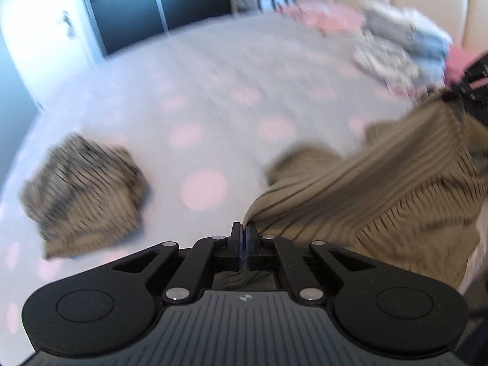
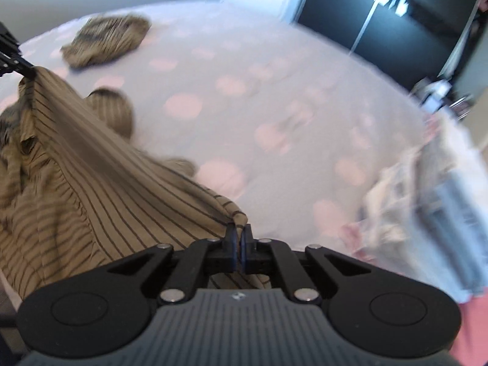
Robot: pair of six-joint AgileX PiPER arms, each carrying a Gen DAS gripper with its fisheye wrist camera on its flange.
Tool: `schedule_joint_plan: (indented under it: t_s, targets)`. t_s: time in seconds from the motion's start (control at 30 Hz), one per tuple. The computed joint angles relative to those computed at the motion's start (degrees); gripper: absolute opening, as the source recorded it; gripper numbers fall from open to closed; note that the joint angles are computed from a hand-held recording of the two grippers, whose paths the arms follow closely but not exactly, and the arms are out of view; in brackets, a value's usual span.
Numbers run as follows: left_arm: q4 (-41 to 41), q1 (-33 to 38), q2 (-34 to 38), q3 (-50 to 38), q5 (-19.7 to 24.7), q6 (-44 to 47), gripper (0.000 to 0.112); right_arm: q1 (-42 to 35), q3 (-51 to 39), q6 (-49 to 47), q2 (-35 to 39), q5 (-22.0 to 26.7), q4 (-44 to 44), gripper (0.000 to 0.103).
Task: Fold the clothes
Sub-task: 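Grasp the garment edges with both tools, closing the fingers, then lift the brown striped shirt high with both tools, holding it spread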
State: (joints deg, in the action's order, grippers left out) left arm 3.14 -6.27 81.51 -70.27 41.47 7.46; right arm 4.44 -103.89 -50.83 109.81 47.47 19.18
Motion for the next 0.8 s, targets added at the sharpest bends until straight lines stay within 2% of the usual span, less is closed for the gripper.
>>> schedule_joint_plan:
  t_s: [0.1,0.2,0.33,0.47,0.67,0.8]
  targets:
    - [6.15,-3.04,-4.42,-2.39,-0.24,-7.62,0.0,-0.27,2.48,0.77,-5.8,-4.47,0.26,0.002]
    - [16.69,-9.26,-6.87,-8.58,3.41,-14.83,0.0,-1.16,0.85,-0.16,-10.61,-5.35,1.64,0.002]
    - [32.01,-19.41,-8.62,-18.66,9.07,-25.54,0.0,-1.76,-6.28,1.68,-14.88,-4.89,1.2,0.002]
    - [48.0,-31.31,-7.1,-30.4,14.49,-33.01,0.0,-1.84,-16.91,6.64,-16.55,-4.56,-2.19,0.002]
    - [71.64,-50.72,0.21,-50.01,23.43,-34.17,0.0,-2.69,-30.8,11.61,-18.24,-4.9,-5.15,0.002]
    - [84.03,-61.2,6.41,-63.26,25.95,-29.98,0.0,-3.08,-37.36,11.66,-19.5,-5.29,-5.73,0.002]
